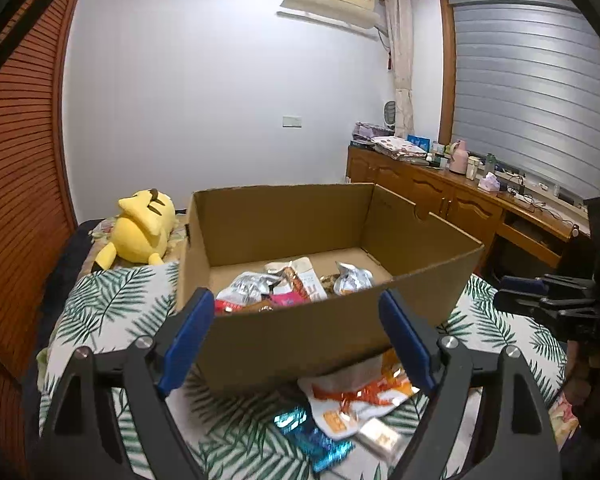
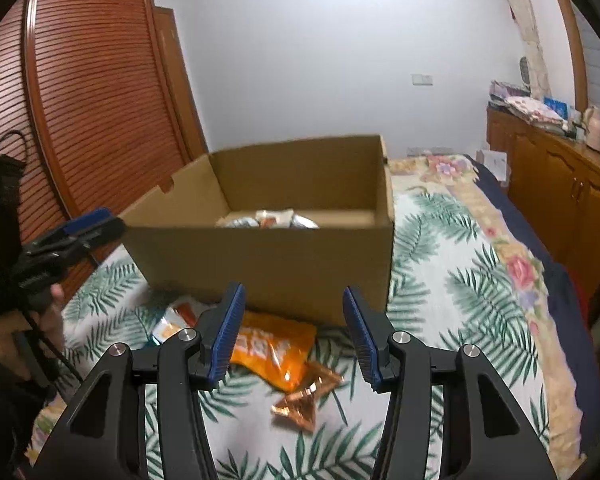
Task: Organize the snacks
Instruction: 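Move both tools back toward the remaining snacks on the bed, then grasp the blue foil candy with left tool while right tool grasps the orange-brown wrapped bar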
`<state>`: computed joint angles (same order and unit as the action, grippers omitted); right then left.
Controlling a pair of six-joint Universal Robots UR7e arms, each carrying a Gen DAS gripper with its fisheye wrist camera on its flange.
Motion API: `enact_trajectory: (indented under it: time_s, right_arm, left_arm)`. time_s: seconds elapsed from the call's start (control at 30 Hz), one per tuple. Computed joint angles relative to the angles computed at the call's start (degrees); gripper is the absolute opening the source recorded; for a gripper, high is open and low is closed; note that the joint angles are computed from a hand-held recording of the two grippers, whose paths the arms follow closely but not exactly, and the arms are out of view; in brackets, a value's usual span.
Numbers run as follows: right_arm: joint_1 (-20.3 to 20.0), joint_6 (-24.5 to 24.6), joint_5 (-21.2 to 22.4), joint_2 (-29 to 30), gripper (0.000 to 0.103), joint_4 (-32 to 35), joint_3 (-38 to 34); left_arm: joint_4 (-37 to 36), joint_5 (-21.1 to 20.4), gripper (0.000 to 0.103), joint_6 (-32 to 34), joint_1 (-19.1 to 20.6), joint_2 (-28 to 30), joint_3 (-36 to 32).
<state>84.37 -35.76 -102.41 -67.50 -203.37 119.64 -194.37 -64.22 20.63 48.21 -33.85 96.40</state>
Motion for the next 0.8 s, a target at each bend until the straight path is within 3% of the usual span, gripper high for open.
enact_trajectory:
  time_s: [0.17, 0.63, 0.7, 0.8]
  right_arm:
    - [-1.0, -1.3, -2.7, 1.8, 0.052, -1.9, 1.1]
    - [-2.8, -0.1, -7.4, 4.6, 0.045, 4.5, -0.1]
    - [-2.8, -0.1, -8.2, 4.8, 0.042, 4.7, -0.3]
    - [-3.3, 0.3, -8.0, 4.6, 0.029, 5.4, -0.2]
  left_arm:
    - [-1.1, 1.4, 0.085, -1.0, 0.3, -0.3, 3.0]
    - [2.2, 4.2, 0.085, -5.0, 0.9, 1.1, 5.3]
    - [2.3, 4.7, 0.085, -5.1, 0.9, 1.5, 5.3]
    - [2.5, 5.0, 0.085, -5.1, 1.0, 1.6, 5.3]
